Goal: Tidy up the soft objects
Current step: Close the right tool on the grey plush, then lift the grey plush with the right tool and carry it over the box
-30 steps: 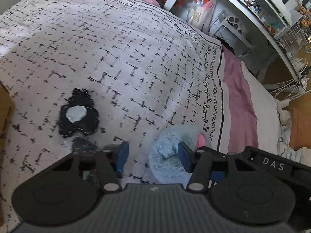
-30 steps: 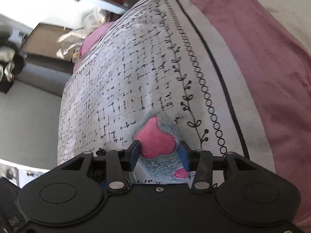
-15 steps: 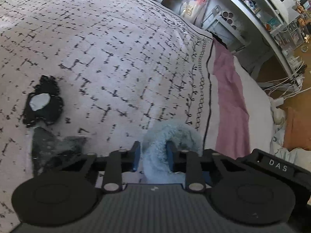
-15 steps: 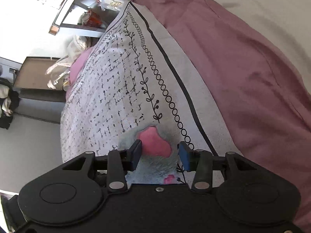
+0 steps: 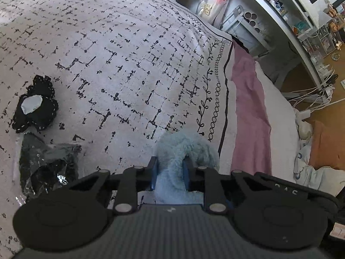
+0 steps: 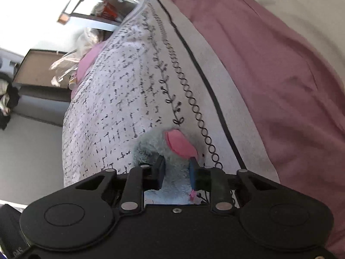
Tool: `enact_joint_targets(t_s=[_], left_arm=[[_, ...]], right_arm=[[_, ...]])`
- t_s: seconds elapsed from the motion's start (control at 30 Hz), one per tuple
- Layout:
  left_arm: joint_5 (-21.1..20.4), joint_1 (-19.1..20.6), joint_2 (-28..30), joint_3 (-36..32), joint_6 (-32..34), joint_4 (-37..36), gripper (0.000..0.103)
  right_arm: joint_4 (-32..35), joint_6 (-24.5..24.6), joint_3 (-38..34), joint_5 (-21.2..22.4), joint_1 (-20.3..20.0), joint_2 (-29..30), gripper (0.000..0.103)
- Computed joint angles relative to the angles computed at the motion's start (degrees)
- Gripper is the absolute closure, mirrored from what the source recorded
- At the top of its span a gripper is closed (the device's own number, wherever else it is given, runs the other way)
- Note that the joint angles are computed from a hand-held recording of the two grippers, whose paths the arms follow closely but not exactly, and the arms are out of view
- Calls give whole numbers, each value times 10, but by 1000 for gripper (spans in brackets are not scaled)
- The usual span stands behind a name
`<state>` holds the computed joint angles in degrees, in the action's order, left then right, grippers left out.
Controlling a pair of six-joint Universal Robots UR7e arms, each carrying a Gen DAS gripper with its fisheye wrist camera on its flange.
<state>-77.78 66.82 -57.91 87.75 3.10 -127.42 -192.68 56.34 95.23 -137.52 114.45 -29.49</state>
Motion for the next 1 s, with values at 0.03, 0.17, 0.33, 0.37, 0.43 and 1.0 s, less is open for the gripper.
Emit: enact_joint_targets(t_s=[0.03,0.17,0.33,0.37,0.43,1.0], left_arm=[[1,-1,-3,2,1,-3,81],[-5,0,-16,6,3,-7,81],[-5,-1,-35,7,9,-4,81],[-4,-1,-39,7,10,-3,81],[-6,-1,-46,7,12,-1,82],[-22,-7,-102,-7,33,25,82]], right_arm=[[1,-9,-4,-6,4,2,81],[-14,-27,-7,-7,11,5,82],[1,-41,-21,-11,25,10,83],[0,-44,-23,-11,28,11,83],[-3,-46,-26,-12,34,13,83],[-42,-85,-76,-37,87,40,84]])
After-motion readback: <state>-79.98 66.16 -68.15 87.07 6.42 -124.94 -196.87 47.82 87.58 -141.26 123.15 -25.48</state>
